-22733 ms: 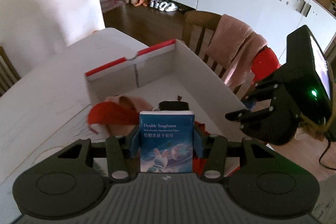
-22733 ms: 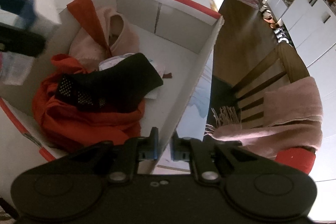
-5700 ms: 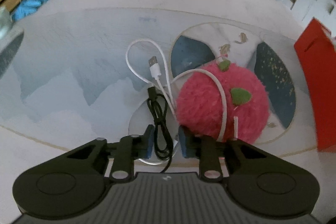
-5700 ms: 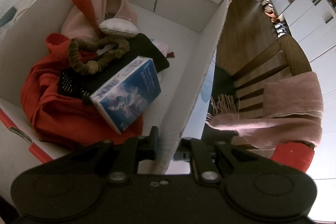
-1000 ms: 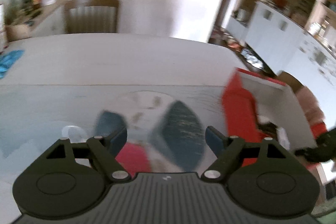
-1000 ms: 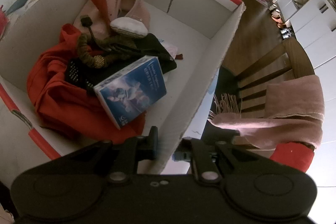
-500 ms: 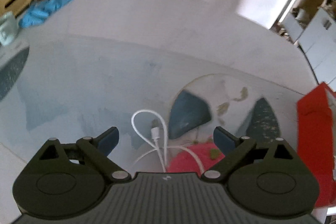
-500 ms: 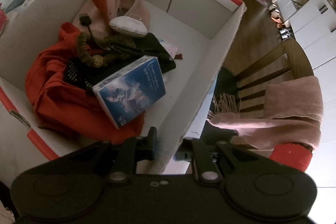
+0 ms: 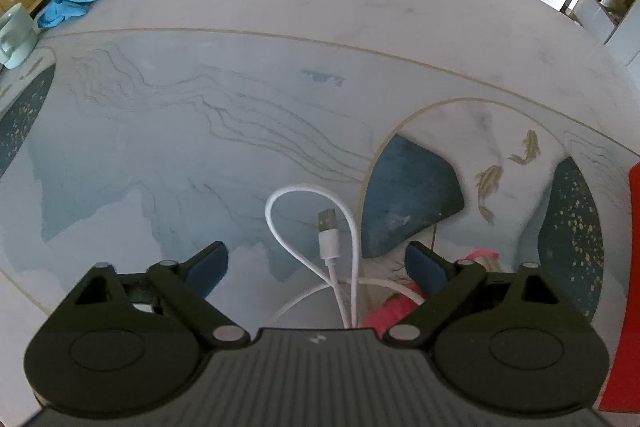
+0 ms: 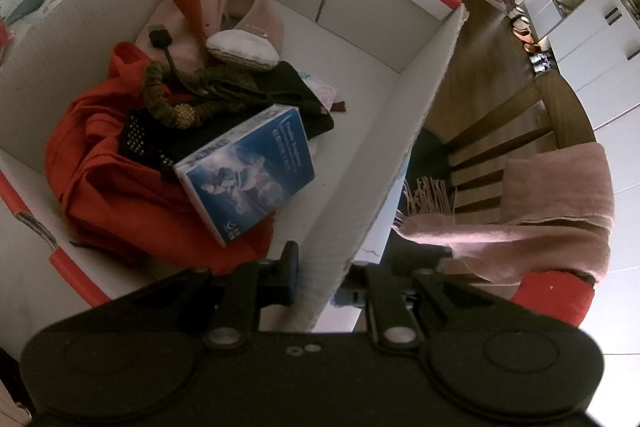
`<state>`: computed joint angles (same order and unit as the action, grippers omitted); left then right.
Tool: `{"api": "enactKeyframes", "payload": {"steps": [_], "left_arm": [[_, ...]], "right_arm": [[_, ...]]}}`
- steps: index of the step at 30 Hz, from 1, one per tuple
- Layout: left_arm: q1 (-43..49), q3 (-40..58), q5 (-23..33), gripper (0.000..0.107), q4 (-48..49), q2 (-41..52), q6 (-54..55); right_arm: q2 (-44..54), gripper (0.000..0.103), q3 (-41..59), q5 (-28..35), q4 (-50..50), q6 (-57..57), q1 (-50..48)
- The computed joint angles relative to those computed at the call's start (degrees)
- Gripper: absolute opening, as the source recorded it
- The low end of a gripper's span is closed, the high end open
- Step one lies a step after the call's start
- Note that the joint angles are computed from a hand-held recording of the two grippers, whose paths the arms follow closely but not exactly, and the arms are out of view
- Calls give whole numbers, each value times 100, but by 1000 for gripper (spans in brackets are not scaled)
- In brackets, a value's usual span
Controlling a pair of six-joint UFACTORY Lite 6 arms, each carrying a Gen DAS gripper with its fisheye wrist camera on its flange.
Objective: Organize objects
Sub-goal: 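Close the left tool on the white USB cable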
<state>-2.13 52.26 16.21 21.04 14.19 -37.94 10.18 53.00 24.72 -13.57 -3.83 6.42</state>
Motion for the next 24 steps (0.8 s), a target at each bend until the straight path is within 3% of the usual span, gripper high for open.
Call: {"api": "enactKeyframes", "payload": {"steps": [3, 7, 11, 13, 24], "left_arm": [[114, 21, -88, 57, -801, 31, 710], [214, 12, -155, 32, -1534, 42, 1403], [322, -100, -177, 23, -2256, -102, 2162], [355, -205, -207, 12, -2455, -258, 2342], [702, -963, 204, 9, -3810, -1942, 3768]], "right_arm": [[-2, 14, 3, 4, -2, 1, -8], [3, 14, 5, 4, -25, 9, -7], [-13, 14, -21, -14, -77, 61, -2], [-22, 14, -30, -20, -92, 80, -2], [-48, 14, -81, -60, -143, 145, 14]]}}
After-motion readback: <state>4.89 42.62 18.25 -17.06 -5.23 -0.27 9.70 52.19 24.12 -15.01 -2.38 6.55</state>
